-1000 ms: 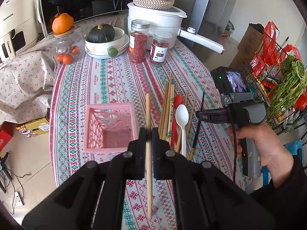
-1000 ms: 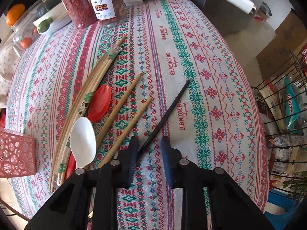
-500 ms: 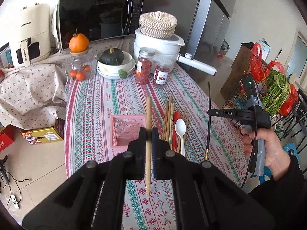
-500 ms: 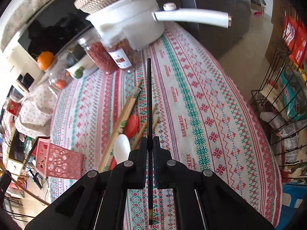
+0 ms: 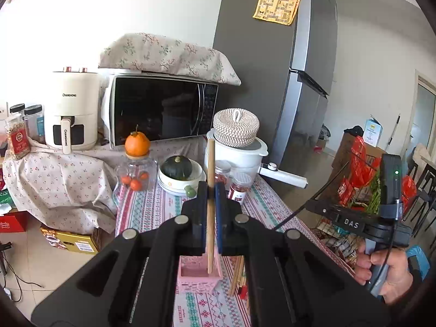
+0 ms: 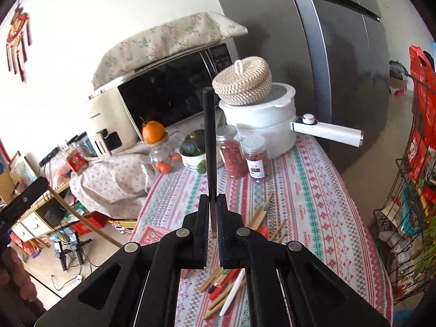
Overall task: Organize utensils
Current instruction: 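Lift the chopstick with the left gripper while the right gripper grasps the black chopstick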
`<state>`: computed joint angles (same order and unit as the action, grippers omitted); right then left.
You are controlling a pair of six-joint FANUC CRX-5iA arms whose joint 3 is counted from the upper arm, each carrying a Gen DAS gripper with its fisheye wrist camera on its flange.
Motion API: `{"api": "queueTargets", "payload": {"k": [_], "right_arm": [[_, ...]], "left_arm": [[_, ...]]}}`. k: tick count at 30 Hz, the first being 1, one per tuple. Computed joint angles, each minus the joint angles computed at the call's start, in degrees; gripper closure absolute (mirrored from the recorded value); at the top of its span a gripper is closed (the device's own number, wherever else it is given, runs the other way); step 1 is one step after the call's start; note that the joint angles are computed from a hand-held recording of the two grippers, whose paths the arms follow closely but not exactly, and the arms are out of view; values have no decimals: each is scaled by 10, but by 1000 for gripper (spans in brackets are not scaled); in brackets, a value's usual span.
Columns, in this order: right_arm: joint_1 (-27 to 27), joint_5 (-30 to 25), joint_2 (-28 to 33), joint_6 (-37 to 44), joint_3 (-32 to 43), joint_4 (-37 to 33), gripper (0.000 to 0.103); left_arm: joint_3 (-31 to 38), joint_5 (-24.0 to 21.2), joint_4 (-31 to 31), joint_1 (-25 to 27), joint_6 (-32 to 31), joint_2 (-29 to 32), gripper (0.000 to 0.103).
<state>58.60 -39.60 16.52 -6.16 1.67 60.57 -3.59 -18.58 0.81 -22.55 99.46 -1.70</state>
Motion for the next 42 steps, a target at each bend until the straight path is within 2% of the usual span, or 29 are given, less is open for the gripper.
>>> {"api": "queueTargets", "payload": {"k": [4,7,12,16,17,19,21,24,25,27,29,37,42], "right_arm": [[6,18,10,14,22,1,98],[13,25,18,27,36,2,99],[13,46,29,23,49,12,99],[9,66,39,11,58,24,99],[8,70,45,13,64,22,99],[7,76,55,19,77,14,99],[4,82,65,22,87,12,99],[0,92,82,30,106,3,99],[-1,95,86,34,111,-2,99],[-1,93,100,61,131,-31,99],[2,79,116,97,157,-70,98],[-1,31,184,227,271,-247,98],[-7,-8,223,272,336,-310,98]], "left_arm": [[18,3,-48,2,50,22,97],[15,9,-23,10,33,44,97],[33,-14,-15,15,25,78,97],[29,-16,35,23,-12,95,97],[39,-30,21,23,6,100,96],[54,-60,6,24,32,103,86],[51,-67,7,26,39,96,66],[54,-84,-15,25,63,84,48],[56,-94,-25,24,71,80,45],[65,-118,-58,20,99,75,30],[71,-142,-86,17,127,71,21],[72,-214,-47,35,103,84,16],[73,-233,-39,36,84,91,16]]}}
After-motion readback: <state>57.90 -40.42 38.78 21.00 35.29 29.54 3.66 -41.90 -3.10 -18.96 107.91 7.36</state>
